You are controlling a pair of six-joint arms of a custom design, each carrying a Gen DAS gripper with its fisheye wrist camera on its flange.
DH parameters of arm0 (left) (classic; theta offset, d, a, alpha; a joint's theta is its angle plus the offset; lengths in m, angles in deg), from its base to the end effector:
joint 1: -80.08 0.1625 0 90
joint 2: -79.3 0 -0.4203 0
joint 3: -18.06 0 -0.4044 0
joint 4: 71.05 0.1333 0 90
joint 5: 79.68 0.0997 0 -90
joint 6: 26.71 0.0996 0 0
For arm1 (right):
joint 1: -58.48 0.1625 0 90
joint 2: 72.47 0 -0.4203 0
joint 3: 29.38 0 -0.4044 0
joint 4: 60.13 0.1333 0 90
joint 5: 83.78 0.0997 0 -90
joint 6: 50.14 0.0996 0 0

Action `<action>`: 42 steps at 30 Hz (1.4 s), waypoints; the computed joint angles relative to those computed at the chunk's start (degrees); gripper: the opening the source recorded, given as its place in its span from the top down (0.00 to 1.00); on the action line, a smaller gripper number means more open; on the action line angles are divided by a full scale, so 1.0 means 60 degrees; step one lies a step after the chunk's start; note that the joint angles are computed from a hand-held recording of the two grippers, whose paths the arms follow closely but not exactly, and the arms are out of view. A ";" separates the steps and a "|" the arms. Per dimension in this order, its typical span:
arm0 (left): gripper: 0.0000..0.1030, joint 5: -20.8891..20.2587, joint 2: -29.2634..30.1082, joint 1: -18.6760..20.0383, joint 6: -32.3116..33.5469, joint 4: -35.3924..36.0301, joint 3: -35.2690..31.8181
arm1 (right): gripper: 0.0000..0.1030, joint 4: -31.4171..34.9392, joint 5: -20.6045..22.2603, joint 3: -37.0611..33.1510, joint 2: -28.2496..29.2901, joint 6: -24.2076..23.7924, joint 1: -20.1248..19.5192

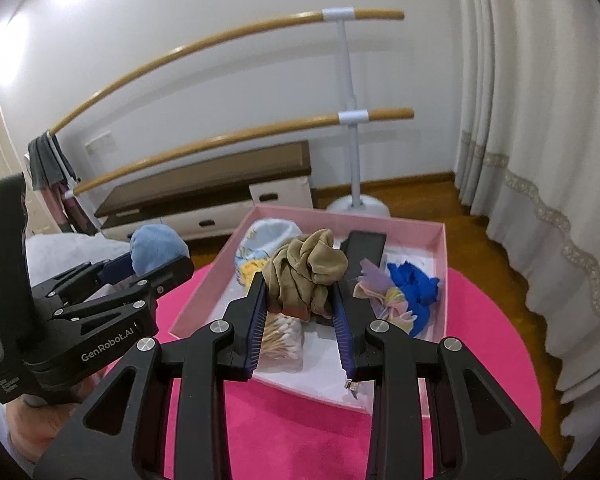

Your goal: Organize soft objects

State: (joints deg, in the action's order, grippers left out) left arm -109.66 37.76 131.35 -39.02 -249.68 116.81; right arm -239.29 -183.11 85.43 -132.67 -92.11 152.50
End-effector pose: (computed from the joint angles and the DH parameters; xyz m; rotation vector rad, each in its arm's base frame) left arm -0.2320 -0.6403 0.1108 0.1531 2.1998 -1.0941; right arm 0.1576 -0.5713 0.1731 0.9934 -2.5165 0.7236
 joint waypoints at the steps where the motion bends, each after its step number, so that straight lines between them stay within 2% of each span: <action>1: 0.54 -0.0078 0.0140 0.0128 0.0000 0.0180 -0.0239 | 0.72 0.0062 -0.0062 -0.0093 0.0116 0.0025 -0.0032; 7: 0.54 -0.0589 0.0780 0.0818 0.0004 0.1165 -0.1593 | 0.72 0.0340 -0.0301 -0.0484 0.0592 0.0098 -0.0256; 10: 0.50 -0.0636 0.0962 0.0991 0.0121 0.1452 -0.2027 | 0.72 0.0387 -0.0389 -0.0555 0.0733 0.0114 -0.0304; 11: 0.45 -0.0579 0.1075 0.1036 0.0192 0.1529 -0.2237 | 0.71 0.0448 -0.0409 -0.0579 0.0761 0.0111 -0.0319; 12: 0.33 -0.0524 0.1068 0.1033 0.0166 0.1550 -0.2223 | 0.69 0.0503 -0.0441 -0.0613 0.0783 0.0117 -0.0310; 13: 0.27 -0.0484 0.1070 0.1034 0.0141 0.1517 -0.2212 | 0.67 0.0524 -0.0469 -0.0652 0.0817 0.0129 -0.0312; 14: 0.19 -0.0473 0.1146 0.1079 0.0247 0.1391 -0.2379 | 0.62 0.0404 -0.0530 -0.0663 0.0864 0.0163 -0.0317; 15: 0.15 -0.0450 0.1167 0.1087 0.0298 0.1311 -0.2413 | 0.57 0.0295 -0.0517 -0.0655 0.0880 0.0230 -0.0351; 17: 0.09 -0.0402 0.1172 0.1073 0.0310 0.1304 -0.2412 | 0.55 0.0283 -0.0463 -0.0622 0.0851 0.0341 -0.0383; 19: 0.05 -0.0211 0.1186 0.1016 0.0357 0.1158 -0.2341 | 0.47 0.0235 -0.0450 -0.0581 0.0809 0.0396 -0.0404; 21: 0.03 -0.0034 0.1218 0.0964 0.0474 0.0951 -0.2328 | 0.26 0.0112 -0.0332 -0.0482 0.0717 0.0457 -0.0447; 22: 0.02 0.0028 0.1223 0.0930 0.0496 0.0866 -0.2329 | 0.19 0.0032 -0.0207 -0.0411 0.0641 0.0520 -0.0482; 23: 0.01 0.0110 0.1260 0.0898 0.0638 0.0662 -0.2377 | 0.05 -0.0025 -0.0097 -0.0374 0.0594 0.0581 -0.0508; 24: 0.00 0.0214 0.1276 0.0838 0.0767 0.0417 -0.2320 | 0.00 -0.0191 -0.0017 -0.0287 0.0521 0.0666 -0.0522; 26: 0.00 0.0547 0.1334 0.0691 0.1109 -0.0055 -0.2267 | 0.00 -0.0436 -0.0052 -0.0182 0.0434 0.0779 -0.0499; 29: 0.00 0.1010 0.1351 0.0396 0.1504 -0.0779 -0.1982 | 0.00 -0.0678 -0.0131 -0.0016 0.0256 0.0943 -0.0448; 36: 0.00 0.1879 0.1098 -0.0688 0.1373 -0.2578 -0.0176 | 0.00 -0.1292 0.0290 0.0971 -0.0714 0.1110 -0.0375; 40: 0.00 0.2398 0.0665 -0.1597 0.0757 -0.3325 0.1404 | 0.00 -0.1685 0.0456 0.1757 -0.1521 0.1051 -0.0262; 42: 0.00 0.2755 0.0359 -0.2152 -0.0171 -0.2934 0.2205 | 0.00 -0.1866 0.0492 0.2175 -0.1989 0.1038 -0.0220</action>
